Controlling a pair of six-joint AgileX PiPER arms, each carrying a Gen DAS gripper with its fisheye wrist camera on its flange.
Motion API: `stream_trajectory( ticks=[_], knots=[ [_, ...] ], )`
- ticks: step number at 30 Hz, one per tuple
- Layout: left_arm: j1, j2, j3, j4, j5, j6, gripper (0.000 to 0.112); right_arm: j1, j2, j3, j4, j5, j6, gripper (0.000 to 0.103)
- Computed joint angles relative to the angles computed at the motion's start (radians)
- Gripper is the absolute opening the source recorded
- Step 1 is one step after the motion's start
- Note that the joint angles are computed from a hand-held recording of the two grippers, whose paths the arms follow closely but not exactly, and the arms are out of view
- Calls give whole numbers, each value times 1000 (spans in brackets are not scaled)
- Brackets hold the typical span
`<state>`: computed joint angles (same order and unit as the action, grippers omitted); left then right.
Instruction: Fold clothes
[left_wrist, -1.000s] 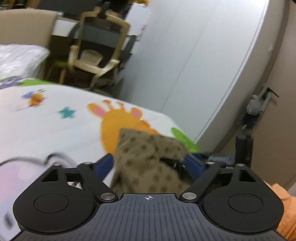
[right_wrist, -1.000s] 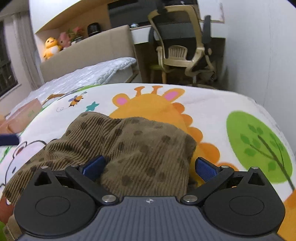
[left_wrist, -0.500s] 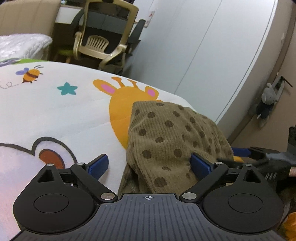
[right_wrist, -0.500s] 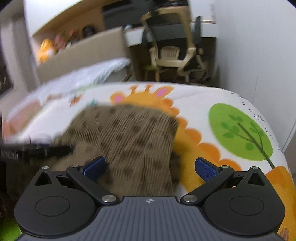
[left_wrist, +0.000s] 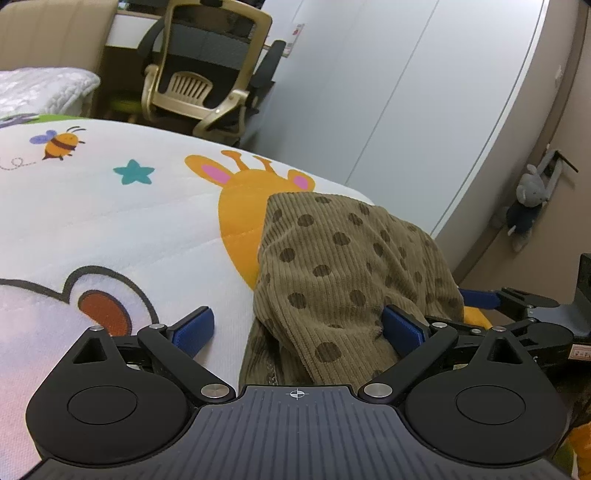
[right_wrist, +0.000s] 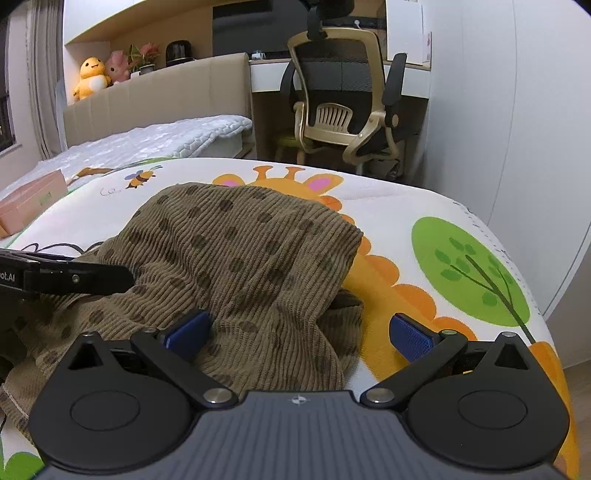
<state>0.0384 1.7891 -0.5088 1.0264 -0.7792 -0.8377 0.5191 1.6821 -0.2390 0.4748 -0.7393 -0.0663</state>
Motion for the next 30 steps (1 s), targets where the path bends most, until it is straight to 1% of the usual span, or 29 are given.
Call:
stream_trajectory(
  ticks=[3, 4, 5, 7, 9, 12, 14, 16, 18, 19, 20, 23, 25, 28, 30],
  knots=[
    [3, 0, 0, 6, -4, -4, 100, -10, -56, -25, 47, 111, -60, 103],
    [5, 1, -1, 9, -5, -6, 100, 3, -81, -32, 101, 142, -119, 103],
    [6, 3, -2, 12, -6, -9, 100, 29, -106, -32, 170, 153, -187, 103],
    [10, 6, -5, 19, -9, -15, 100, 87, -148, -15, 263, 142, -278, 103],
    [11, 6, -5, 21, -11, -15, 100, 127, -201, 14, 269, 136, -300, 103],
    [11, 6, -4, 21, -11, -15, 101, 117, -242, 41, 156, 171, -242, 103],
    [10, 6, -3, 21, -10, -14, 101, 119, -204, 26, 162, 192, -258, 103],
    [9, 5, -2, 20, -9, -13, 101, 130, -163, 20, 150, 180, -224, 103],
    [8, 4, -1, 19, -8, -11, 101, 126, -153, 6, 156, 201, -220, 103],
    [7, 4, -1, 18, -8, -11, 101, 130, -156, -2, 183, 215, -246, 103],
    [7, 3, 0, 18, -8, -11, 102, 152, -159, -8, 242, 213, -302, 103],
    [7, 3, 0, 18, -9, -11, 102, 217, -154, -16, 378, 175, -419, 103],
    [7, 2, 1, 18, -9, -10, 102, 224, -159, -13, 401, 174, -418, 103],
    [7, 0, 3, 20, -9, -11, 102, 239, -163, -2, 426, 165, -370, 103],
    [8, 0, 3, 22, -9, -12, 102, 279, -159, 3, 484, 137, -378, 103]
  ],
)
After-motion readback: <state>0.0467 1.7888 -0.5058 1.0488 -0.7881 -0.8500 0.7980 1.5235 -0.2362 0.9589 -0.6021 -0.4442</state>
